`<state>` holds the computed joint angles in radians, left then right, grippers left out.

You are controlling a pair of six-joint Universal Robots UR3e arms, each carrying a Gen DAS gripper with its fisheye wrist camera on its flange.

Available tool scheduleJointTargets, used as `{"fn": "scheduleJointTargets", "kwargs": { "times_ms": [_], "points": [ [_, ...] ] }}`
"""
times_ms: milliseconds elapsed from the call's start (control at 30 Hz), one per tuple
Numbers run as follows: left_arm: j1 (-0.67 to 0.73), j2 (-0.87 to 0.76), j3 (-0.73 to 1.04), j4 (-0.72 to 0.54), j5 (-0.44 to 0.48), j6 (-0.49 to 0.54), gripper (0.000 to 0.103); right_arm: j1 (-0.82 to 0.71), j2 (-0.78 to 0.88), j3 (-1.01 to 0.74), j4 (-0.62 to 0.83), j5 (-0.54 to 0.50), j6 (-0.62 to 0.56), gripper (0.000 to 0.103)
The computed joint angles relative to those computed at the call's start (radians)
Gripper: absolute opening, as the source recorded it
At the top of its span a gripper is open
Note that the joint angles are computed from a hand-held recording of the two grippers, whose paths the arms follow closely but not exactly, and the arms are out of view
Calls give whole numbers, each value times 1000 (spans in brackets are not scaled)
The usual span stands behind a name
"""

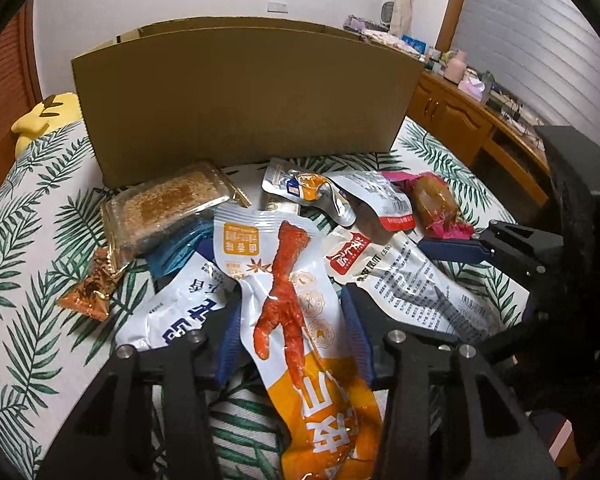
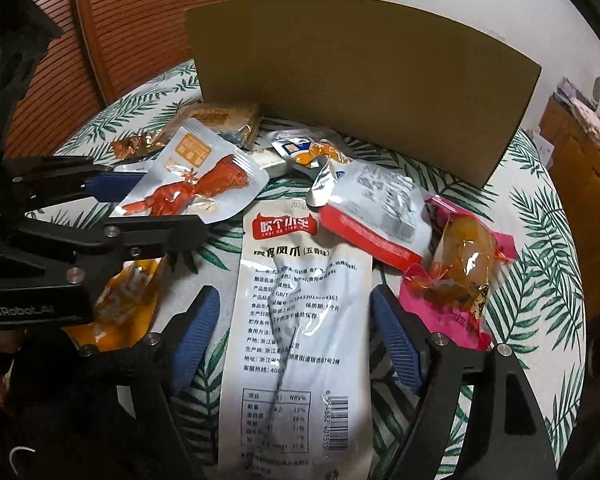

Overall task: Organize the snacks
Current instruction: 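Close the left tool on the orange pack while the right tool closes on the white pack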

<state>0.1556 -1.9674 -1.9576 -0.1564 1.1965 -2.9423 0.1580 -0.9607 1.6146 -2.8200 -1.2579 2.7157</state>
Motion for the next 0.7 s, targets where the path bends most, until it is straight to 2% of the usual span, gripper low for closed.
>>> {"fn": "scheduleJointTargets", "kwargs": {
  "times_ms": [67, 233, 700],
  "points": [
    [20, 12, -24, 14, -24, 3, 44, -1, 5, -8, -1, -2, 1, 69],
    [70, 53, -94, 49, -79, 13, 44, -17, -7, 0, 8, 23, -15, 56],
    [136, 137, -207, 145, -144, 9, 44, -55, -89, 141, -108, 124, 8, 55]
  ]
}}
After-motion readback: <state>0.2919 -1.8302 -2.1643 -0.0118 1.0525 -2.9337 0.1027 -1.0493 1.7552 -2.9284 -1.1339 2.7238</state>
